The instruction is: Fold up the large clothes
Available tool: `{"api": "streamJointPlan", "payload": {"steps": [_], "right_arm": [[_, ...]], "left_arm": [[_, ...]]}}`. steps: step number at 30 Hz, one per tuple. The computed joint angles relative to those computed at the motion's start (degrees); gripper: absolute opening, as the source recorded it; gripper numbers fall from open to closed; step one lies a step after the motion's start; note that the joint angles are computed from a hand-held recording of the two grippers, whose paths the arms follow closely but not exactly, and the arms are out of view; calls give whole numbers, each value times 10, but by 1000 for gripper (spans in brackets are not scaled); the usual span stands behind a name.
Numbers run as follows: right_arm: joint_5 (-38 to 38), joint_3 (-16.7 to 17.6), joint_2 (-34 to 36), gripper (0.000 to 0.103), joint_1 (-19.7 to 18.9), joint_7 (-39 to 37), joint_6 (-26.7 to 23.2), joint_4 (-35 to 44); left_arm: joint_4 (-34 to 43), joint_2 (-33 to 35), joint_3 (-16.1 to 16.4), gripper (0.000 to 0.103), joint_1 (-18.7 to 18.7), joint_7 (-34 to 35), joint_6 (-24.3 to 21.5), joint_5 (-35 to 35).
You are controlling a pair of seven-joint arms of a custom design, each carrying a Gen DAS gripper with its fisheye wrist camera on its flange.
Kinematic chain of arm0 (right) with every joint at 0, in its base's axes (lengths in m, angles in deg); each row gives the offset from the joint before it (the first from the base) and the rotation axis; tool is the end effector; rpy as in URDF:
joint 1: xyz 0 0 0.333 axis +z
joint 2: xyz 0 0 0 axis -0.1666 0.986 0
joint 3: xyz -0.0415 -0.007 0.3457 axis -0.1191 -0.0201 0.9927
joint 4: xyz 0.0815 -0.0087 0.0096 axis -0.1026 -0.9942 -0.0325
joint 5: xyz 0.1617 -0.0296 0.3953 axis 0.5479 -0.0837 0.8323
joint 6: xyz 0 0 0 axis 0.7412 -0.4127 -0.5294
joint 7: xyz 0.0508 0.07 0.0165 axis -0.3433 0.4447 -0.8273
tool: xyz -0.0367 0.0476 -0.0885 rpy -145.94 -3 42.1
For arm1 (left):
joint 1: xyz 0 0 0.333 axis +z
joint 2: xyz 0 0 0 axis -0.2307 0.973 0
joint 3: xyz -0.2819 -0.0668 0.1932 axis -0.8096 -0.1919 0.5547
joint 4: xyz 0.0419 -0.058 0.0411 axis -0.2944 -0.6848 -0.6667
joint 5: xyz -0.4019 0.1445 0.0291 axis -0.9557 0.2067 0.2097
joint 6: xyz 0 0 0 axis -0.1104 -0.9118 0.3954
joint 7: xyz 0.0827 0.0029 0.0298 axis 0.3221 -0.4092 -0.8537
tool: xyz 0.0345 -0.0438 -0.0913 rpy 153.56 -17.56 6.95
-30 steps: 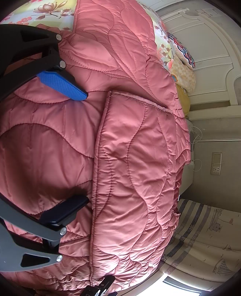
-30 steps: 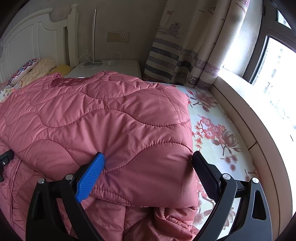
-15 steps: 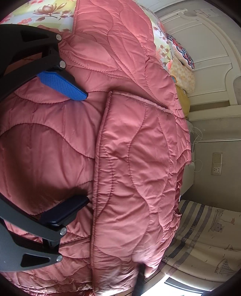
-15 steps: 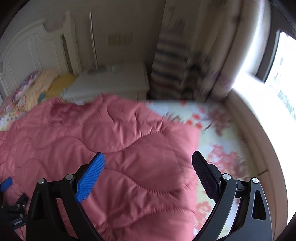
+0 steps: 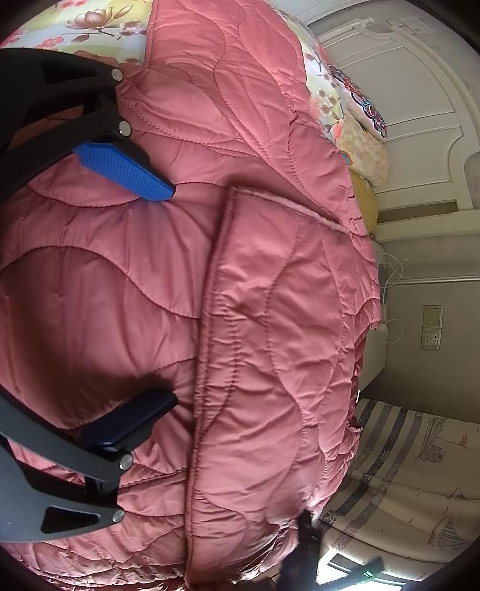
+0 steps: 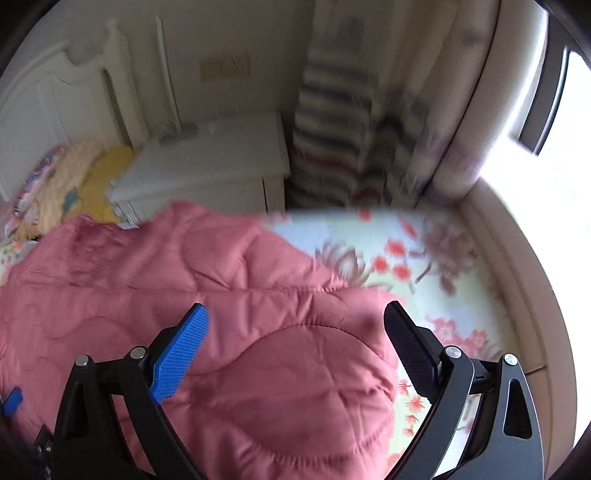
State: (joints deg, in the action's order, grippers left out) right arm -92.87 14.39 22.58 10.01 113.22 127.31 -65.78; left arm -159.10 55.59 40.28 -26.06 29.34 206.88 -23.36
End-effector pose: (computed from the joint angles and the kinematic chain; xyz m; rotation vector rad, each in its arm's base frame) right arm 0.6628 0.2325 0.4439 -1.8774 1.9166 -0.5864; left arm 0.5192 -0.2705 0.4320 -1.9254 1.7413 -0.5594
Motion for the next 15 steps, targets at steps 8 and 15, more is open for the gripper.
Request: {"api": "streamJointPlan", "payload": {"steps": [8, 15], "right_arm": [[-63, -25, -31, 98, 22, 78, 32, -42], [-156, 17, -112, 98, 14, 109, 92, -145]], "left_arm": [[1, 0, 0, 101, -1, 0, -2, 0], [2, 0, 0, 101, -1, 1, -2, -2]]}}
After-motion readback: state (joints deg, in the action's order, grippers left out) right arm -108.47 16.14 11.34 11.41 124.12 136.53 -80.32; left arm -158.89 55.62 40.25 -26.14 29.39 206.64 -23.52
